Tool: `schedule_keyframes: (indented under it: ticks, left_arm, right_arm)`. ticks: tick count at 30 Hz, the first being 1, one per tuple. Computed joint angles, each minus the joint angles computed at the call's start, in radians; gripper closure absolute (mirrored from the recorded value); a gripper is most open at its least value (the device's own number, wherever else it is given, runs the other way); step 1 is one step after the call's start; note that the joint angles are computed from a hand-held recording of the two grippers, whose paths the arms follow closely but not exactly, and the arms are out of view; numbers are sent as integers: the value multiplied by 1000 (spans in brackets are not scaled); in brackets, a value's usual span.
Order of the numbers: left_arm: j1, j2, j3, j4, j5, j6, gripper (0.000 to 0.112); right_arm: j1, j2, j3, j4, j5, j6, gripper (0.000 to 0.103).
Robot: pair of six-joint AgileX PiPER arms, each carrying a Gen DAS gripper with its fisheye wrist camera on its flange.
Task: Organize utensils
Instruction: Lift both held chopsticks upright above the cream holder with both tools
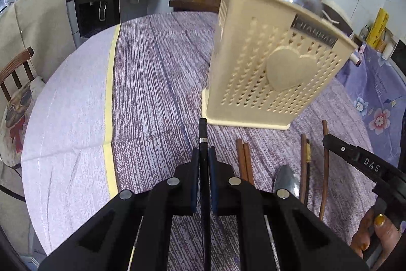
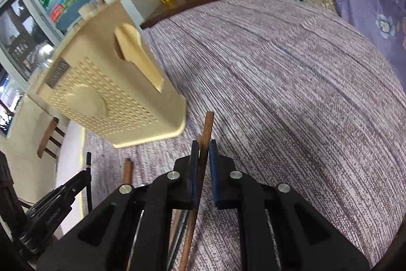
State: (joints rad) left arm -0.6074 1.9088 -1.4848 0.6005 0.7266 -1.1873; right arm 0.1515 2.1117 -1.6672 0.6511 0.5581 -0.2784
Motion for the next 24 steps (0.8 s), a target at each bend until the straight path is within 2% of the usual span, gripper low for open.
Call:
schedule_keyframes:
  ticks: [6, 16, 21, 24]
  left_arm:
    - [-17, -98, 47, 28, -31, 5, 104]
    - [-81, -218, 56, 136, 5, -30, 104]
    - [-111, -237, 37, 191, 37, -48, 104]
    - [-116, -236, 24, 197, 48, -48, 104]
  right_arm:
    - [-33, -88, 60, 164, -15, -203, 95]
    - [-86, -273, 199, 404, 7, -527, 95]
    - [-81, -356, 250, 415, -21, -613, 95]
    - [-93, -376, 251, 421, -1, -624, 95]
